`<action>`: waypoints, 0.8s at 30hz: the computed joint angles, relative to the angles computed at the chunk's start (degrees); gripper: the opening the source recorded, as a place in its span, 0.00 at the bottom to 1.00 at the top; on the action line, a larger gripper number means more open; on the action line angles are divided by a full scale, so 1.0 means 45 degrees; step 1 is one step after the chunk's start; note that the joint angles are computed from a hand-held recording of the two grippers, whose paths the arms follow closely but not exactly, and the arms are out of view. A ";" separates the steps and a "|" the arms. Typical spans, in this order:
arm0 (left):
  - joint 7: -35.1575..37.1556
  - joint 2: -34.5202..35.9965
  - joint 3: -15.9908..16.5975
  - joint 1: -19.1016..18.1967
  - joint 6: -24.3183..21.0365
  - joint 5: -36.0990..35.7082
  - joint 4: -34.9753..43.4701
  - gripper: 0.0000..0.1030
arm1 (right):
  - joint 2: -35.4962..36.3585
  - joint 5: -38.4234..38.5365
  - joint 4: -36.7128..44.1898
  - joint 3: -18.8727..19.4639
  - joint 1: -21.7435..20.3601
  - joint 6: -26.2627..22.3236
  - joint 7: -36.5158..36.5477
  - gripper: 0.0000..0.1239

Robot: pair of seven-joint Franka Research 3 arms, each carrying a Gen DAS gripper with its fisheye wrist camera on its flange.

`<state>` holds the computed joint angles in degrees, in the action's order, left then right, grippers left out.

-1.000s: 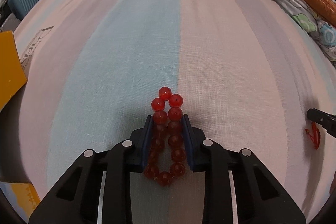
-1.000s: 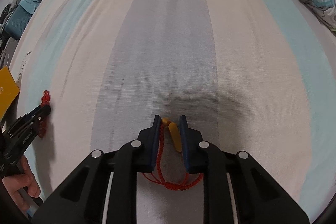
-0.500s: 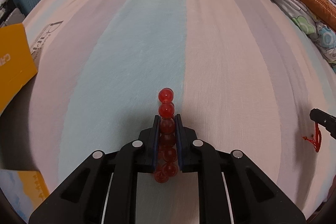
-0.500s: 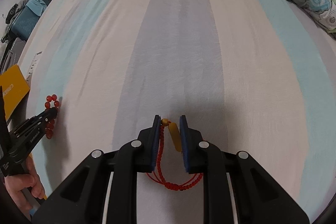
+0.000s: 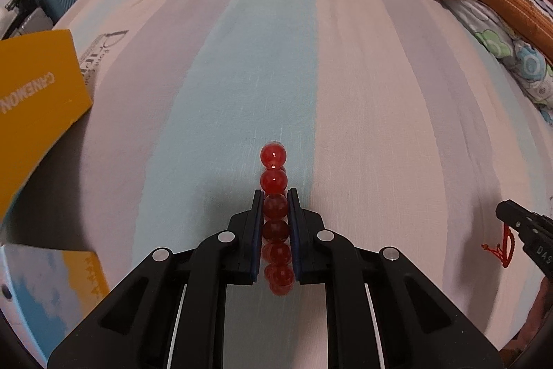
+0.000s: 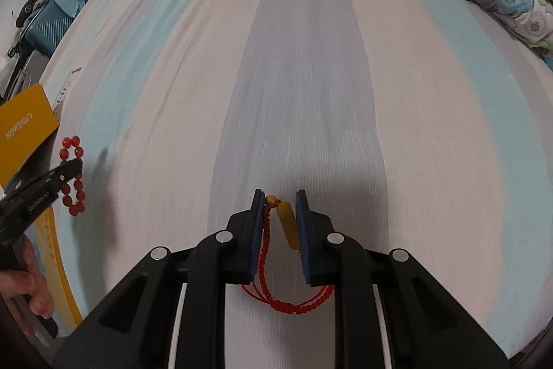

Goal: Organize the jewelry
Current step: 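Lift and carry both red bracelets over the white box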

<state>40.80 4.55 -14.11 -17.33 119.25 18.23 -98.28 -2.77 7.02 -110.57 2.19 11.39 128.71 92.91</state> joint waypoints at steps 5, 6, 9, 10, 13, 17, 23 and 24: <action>0.0055 -0.0575 -0.0077 -0.0028 -0.0169 -0.0228 -0.0377 0.12 | -0.0687 -0.0308 -0.0728 0.0205 0.0160 0.0194 0.0222 0.14; 0.0046 -0.0695 -0.0096 -0.0036 -0.0223 -0.0296 -0.0471 0.12 | -0.0835 -0.0373 -0.0871 0.0266 0.0205 0.0248 0.0276 0.14; -0.0010 -0.1169 -0.0115 -0.0011 -0.0074 -0.0605 -0.0890 0.12 | -0.1310 -0.0317 -0.1354 0.0363 0.0302 0.0365 0.0341 0.14; 0.0039 -0.1324 -0.0130 -0.0011 -0.0028 -0.0693 -0.1012 0.12 | -0.1600 -0.0300 -0.1646 0.0418 0.0346 0.0423 0.0370 0.14; 0.0144 -0.1845 -0.0182 -0.0029 -0.0022 -0.0924 -0.1393 0.12 | -0.2294 -0.0378 -0.2298 0.0586 0.0420 0.0450 0.0493 0.14; 0.0218 -0.2576 -0.0194 -0.0017 -0.0148 -0.1314 -0.1917 0.12 | -0.3118 -0.0498 -0.2914 0.0792 0.0476 0.0495 0.0633 0.14; 0.0453 -0.3980 -0.0142 -0.0030 -0.0410 -0.1947 -0.2797 0.12 | -0.4265 -0.0624 -0.3525 0.1165 0.0516 0.0653 0.1118 0.14; 0.0565 -0.4194 -0.0193 -0.0060 -0.0501 -0.1894 -0.2857 0.12 | -0.4411 -0.0818 -0.3576 0.1306 0.0480 0.0643 0.1285 0.14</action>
<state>43.34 -14.32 -14.98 -17.60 116.99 9.70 -111.13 -22.62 3.34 -126.67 8.07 13.56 131.60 98.70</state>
